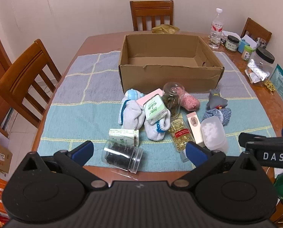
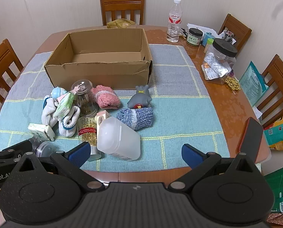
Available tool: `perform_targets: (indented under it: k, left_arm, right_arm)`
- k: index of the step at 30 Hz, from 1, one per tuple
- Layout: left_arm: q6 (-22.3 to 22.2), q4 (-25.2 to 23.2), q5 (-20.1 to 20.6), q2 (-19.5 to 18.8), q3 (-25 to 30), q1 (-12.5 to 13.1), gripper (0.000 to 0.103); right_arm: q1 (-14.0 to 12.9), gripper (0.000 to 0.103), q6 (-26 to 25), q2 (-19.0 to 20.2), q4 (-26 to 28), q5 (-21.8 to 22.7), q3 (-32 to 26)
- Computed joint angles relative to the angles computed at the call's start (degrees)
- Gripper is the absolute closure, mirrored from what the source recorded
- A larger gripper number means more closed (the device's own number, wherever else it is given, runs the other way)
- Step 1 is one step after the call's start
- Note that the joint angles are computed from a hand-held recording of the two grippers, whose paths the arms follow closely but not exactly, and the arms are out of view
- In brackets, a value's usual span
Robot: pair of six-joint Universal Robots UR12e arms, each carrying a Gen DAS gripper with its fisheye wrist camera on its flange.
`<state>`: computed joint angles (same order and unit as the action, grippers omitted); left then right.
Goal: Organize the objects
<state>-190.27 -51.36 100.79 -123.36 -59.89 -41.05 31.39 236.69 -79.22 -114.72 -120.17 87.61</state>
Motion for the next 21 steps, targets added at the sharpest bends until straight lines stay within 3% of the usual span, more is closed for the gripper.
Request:
perform_targets:
  k: [21]
  left_arm:
    - [-0.21,-0.93,-2.7,-0.77,-0.07,0.54,0.001]
  right_arm:
    - [-0.81,0.0,-2.73,-0.09,-3.9,0.59,1.56]
